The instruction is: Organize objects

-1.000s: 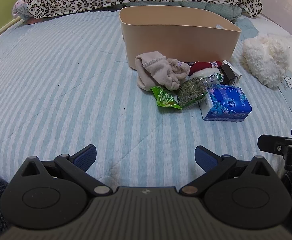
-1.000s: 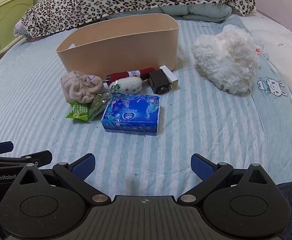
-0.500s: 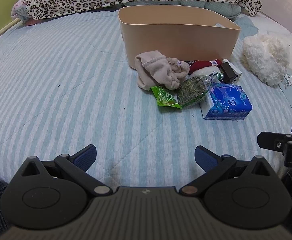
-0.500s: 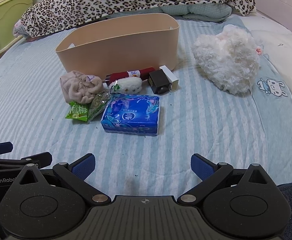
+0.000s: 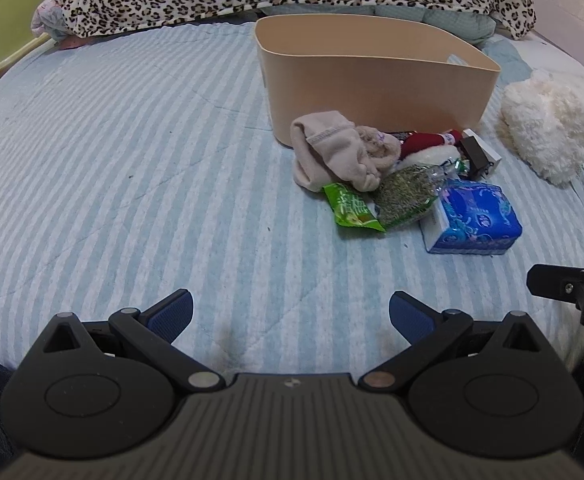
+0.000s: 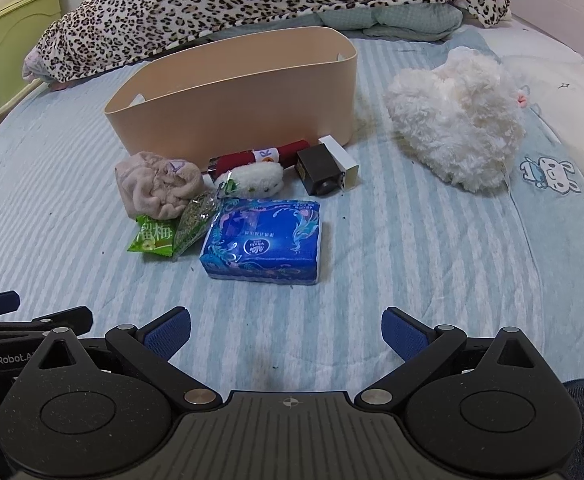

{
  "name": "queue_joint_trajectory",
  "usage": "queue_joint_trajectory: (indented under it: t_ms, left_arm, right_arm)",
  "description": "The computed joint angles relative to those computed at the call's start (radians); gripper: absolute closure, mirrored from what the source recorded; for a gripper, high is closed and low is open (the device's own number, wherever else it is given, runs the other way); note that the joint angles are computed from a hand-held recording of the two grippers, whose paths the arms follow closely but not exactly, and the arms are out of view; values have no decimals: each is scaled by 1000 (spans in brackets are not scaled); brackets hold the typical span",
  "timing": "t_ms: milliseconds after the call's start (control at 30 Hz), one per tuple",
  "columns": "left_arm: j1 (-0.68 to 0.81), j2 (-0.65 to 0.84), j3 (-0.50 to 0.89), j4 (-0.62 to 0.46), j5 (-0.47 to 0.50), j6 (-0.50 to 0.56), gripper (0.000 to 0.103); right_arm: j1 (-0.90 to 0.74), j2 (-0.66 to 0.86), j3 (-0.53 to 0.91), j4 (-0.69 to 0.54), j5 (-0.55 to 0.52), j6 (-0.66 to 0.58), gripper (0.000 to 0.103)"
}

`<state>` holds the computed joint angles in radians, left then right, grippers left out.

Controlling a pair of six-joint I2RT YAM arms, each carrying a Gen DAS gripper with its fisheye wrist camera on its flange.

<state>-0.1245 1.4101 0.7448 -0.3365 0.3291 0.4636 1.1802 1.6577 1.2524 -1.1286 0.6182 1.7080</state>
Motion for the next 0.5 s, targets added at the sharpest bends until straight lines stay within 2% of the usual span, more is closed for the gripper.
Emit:
queue_joint_trajectory:
  t_ms: [267, 500]
  left_arm:
    - [-43, 61, 48, 47, -39, -33, 0]
    - [-91, 179, 144, 84, -74, -6, 0]
  right_arm:
    - [-64, -19, -22, 75, -13, -118, 0]
    - [-145, -59, -92, 190, -27, -216, 0]
